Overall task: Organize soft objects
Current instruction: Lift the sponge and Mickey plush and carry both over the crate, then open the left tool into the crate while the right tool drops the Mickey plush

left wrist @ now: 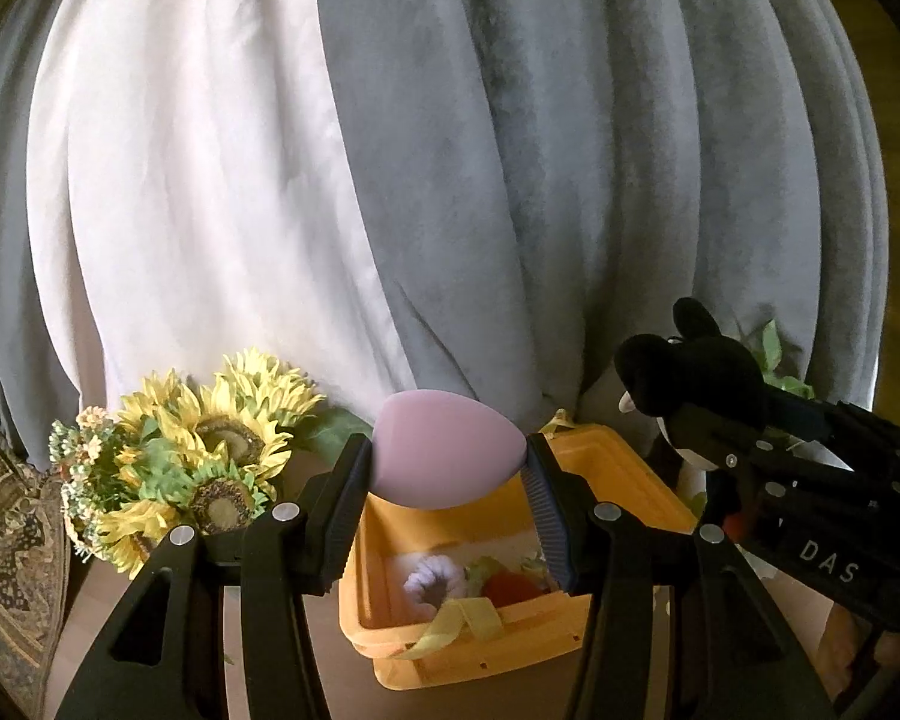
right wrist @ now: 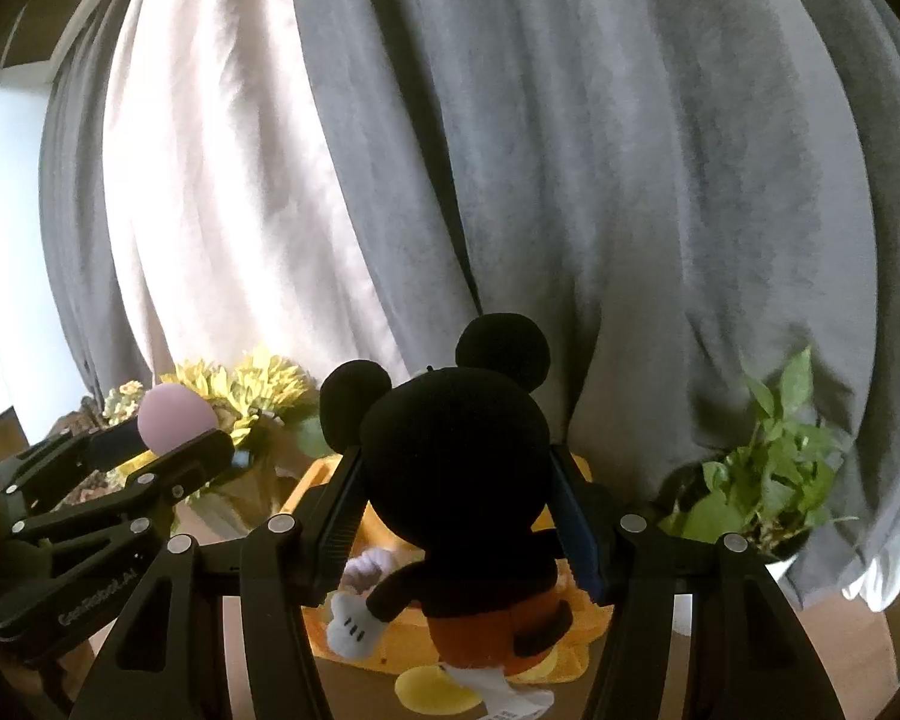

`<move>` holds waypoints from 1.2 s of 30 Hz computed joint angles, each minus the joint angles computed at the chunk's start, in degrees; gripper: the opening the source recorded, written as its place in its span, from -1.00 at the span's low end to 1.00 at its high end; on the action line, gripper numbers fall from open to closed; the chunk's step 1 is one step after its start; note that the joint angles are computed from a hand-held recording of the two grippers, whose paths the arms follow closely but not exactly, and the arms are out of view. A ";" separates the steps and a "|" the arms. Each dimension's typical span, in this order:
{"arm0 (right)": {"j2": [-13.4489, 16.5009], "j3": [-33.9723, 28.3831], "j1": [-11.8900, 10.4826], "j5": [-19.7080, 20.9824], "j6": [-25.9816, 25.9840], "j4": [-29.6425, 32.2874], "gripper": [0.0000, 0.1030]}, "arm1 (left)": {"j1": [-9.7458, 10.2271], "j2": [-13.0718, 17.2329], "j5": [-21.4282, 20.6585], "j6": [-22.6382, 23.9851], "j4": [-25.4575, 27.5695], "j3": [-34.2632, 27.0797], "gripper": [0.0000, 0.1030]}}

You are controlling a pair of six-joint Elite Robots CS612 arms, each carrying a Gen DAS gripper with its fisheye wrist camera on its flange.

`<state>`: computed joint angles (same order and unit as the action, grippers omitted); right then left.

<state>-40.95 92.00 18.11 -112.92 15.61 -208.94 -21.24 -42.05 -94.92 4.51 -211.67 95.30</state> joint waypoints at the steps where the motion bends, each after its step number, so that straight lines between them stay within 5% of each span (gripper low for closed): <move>1: 0.16 -0.33 -0.15 0.25 -0.03 0.25 0.16 | -0.01 0.18 0.27 -0.06 0.36 -0.34 -0.02; 36: 8.57 -11.78 -4.53 7.61 5.60 13.77 0.17 | -0.06 10.01 0.01 0.18 19.13 -15.91 0.00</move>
